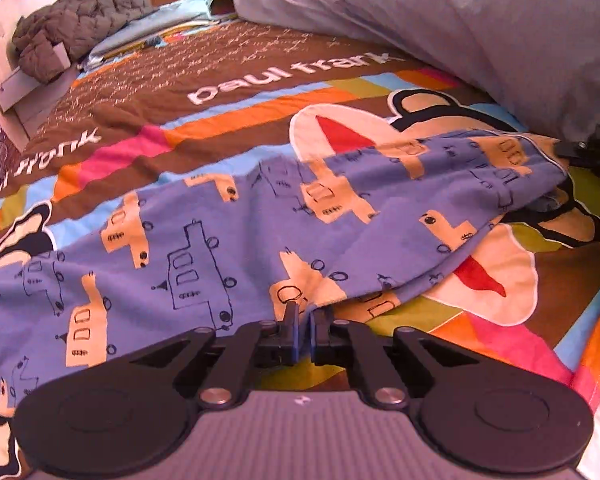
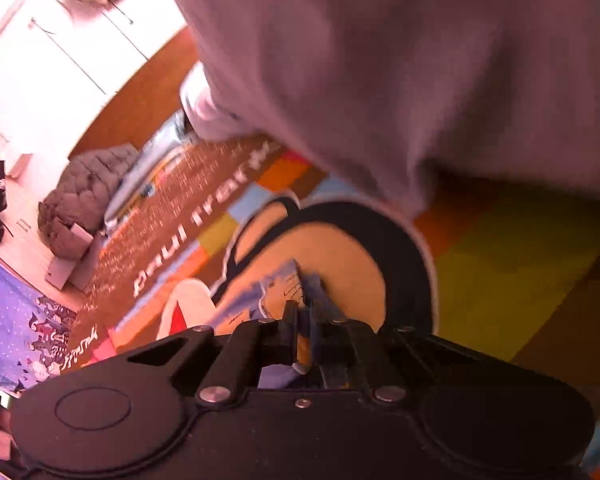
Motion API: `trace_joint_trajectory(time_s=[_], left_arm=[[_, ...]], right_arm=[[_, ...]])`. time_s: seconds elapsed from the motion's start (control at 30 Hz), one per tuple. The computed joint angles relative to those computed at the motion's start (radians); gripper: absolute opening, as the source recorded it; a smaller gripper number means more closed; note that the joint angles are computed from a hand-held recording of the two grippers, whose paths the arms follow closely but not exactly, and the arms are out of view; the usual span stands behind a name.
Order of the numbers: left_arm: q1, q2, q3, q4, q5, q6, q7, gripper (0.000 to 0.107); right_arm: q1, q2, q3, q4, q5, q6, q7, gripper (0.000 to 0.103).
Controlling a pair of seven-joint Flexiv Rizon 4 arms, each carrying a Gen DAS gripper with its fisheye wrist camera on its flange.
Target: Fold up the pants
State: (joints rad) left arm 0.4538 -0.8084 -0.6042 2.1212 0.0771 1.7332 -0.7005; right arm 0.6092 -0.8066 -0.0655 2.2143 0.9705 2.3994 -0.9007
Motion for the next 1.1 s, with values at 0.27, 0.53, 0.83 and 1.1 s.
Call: trace_joint_trajectory(time_s=[0.27, 0.53, 0.83, 1.1], left_arm=[[0.075, 0.003, -0.096, -0.007, -0.031, -0.104, 0.09, 0.056], [-0.058, -0.043, -0.157, -0.156, -0.187, -0.204, 0.072, 0.056], [-0.446, -0.131, 0.043, -0.465, -0.243, -0.426, 0.187, 0.063], [-0.699, -0.179, 0.304, -0.668, -0.213, -0.619, 0.245, 0.054]], right_arm=[[-0.082, -0.007, 0.118, 0.116, -0.157, 0.03, 0.129, 0.027], [-0.052, -0.036, 0.089, 0.158, -0.229, 0.101, 0.172, 0.057], [-0.316, -0.169, 0.213, 0.218, -0.573, 0.423, 0.393, 0.076], [-0.323, -0.168, 0.177, 0.215, -0.646, 0.398, 0.428, 0.042]])
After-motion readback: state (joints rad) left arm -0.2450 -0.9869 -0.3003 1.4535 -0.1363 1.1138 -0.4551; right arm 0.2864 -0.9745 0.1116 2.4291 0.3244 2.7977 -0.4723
